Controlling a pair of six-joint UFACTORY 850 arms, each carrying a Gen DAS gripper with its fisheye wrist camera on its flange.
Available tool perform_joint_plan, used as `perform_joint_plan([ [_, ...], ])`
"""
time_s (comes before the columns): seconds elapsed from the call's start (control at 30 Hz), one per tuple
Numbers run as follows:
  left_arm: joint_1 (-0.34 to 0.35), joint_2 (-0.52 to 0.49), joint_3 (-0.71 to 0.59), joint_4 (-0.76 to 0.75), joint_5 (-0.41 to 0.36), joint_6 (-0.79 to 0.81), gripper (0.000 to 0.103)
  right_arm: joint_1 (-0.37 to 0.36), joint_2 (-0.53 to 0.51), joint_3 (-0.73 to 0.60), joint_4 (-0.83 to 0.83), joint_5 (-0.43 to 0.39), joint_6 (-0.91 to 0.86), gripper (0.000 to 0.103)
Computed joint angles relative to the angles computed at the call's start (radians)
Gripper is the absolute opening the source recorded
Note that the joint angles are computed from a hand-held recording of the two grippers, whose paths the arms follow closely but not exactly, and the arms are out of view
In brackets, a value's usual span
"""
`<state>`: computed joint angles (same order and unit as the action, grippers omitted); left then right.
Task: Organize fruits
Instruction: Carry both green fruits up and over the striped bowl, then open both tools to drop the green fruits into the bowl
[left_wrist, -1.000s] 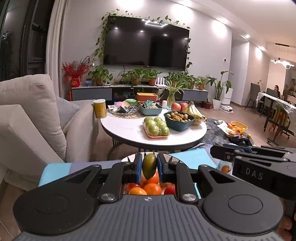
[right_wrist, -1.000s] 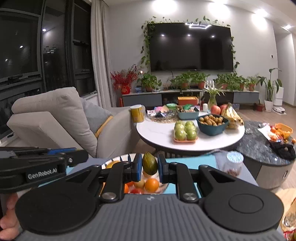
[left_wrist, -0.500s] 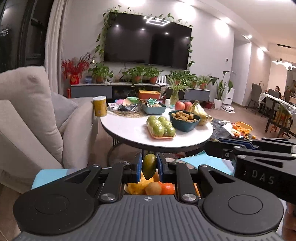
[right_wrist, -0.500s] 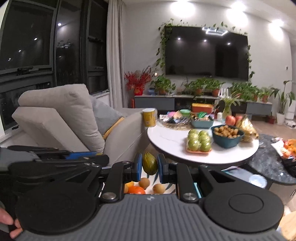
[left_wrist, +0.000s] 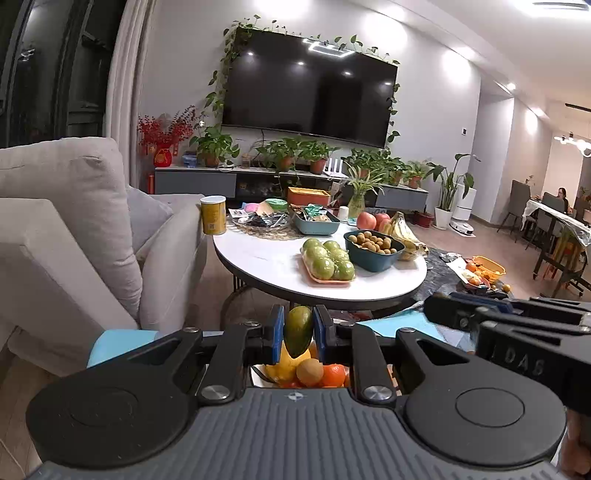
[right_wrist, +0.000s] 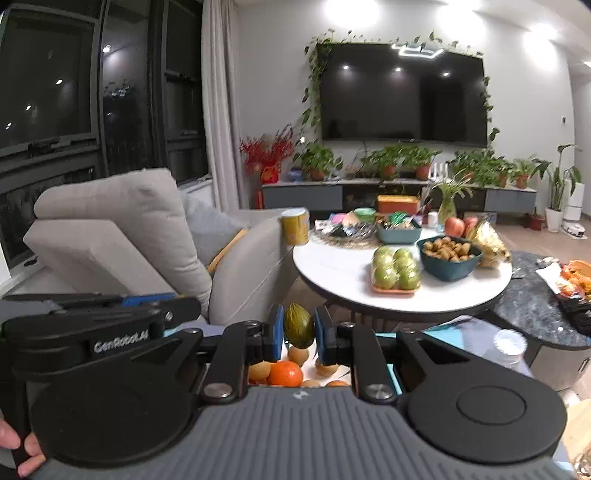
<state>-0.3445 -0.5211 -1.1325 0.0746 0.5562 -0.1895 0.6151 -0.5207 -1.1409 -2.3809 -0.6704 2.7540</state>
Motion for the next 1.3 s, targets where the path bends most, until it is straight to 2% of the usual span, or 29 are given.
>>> perform_joint_plan([
  [0.23, 0.003, 0.011, 0.010, 0.014, 0.009, -0.027, 0.016, 0.008, 0.033, 0.031, 0.009, -0.026, -0.006, 0.076],
  [0.47, 0.006, -0.059, -0.065, 0.114, -0.019, -0.095, 0.016, -0.022, 0.002, -0.002, -0.010, -0.001, 0.007, 0.077],
  [0.57, -0.001, -0.096, -0.106, 0.101, -0.027, -0.062, 0.016, -0.038, -0.022, -0.018, -0.033, 0.004, 0.028, 0.077],
  [0.77, 0.007, -0.194, -0.217, 0.143, -0.091, -0.119, 0.016, -0.087, -0.111, -0.106, -0.073, 0.117, 0.072, 0.077],
  [0.9, 0.012, -0.239, -0.266, 0.169, -0.126, -0.163, 0.016, -0.100, -0.150, -0.144, -0.096, 0.138, 0.071, 0.077],
  [1.17, 0.017, -0.261, -0.289, 0.237, -0.128, -0.229, 0.016, -0.125, -0.178, -0.160, -0.166, 0.191, 0.178, 0.077],
  [1.3, 0.016, -0.270, -0.294, 0.238, -0.133, -0.233, 0.016, -0.120, -0.183, -0.157, -0.161, 0.183, 0.169, 0.077],
])
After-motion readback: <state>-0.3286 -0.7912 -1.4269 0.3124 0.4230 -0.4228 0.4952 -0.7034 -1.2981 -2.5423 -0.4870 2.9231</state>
